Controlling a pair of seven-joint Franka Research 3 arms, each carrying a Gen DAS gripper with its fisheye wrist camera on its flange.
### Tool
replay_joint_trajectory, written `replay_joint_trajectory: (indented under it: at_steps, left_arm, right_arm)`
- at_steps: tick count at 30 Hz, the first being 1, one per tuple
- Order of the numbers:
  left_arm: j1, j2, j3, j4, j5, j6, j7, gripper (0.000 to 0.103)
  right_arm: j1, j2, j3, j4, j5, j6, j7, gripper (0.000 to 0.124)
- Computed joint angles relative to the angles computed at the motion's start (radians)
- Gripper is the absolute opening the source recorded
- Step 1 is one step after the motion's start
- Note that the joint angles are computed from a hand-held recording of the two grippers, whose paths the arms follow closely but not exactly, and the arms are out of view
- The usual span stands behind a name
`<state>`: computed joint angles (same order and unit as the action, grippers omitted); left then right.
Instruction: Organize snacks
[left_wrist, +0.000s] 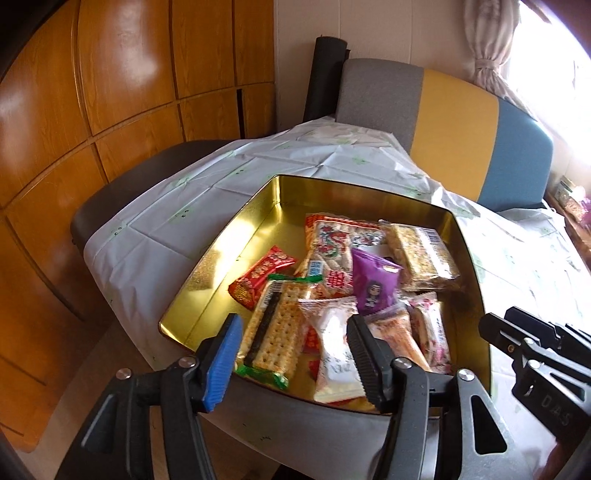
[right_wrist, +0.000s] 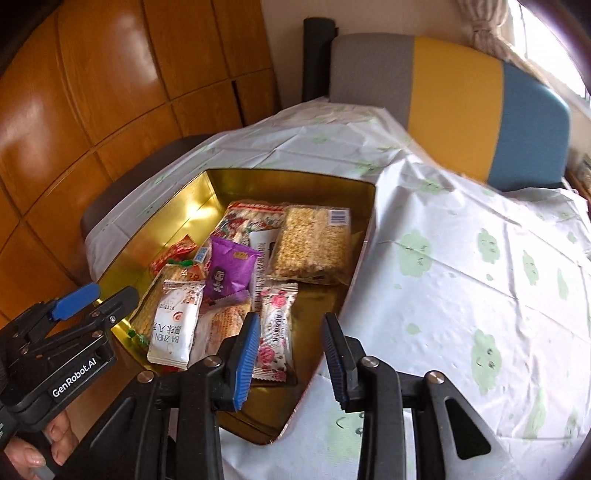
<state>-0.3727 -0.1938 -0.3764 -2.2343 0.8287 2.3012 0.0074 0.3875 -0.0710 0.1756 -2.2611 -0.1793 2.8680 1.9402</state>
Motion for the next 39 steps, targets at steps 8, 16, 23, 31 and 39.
replay_joint_trajectory:
  at_steps: [8,16,23,31,39]
  left_arm:
    - [-0.014,-0.021,-0.025,-0.008,0.052,-0.006,-0.054,0.071]
    - [-0.023,-0.041,-0.032,-0.023,0.062,0.001,-0.054,0.071]
    - [-0.022,-0.05,-0.034,-0.032,0.061,0.011,-0.055,0.071]
    - [-0.018,-0.051,-0.035,-0.033,0.056,0.011,-0.054,0.071]
    - [-0.017,-0.047,-0.033,-0.034,0.053,0.015,-0.049,0.071]
  right_arm:
    - [-0.084,-0.078,0.058,-0.078,-0.267,0.022,0.302,0.039]
    - [-0.114,-0.118,0.091,-0.113,-0.31,0.034,0.351,0.039]
    - [-0.124,-0.124,0.109,-0.114,-0.329,0.032,0.364,0.039]
    - [-0.125,-0.115,0.112,-0.107,-0.348,0.03,0.38,0.039]
    - [-0.117,-0.109,0.104,-0.106,-0.347,0.03,0.377,0.039]
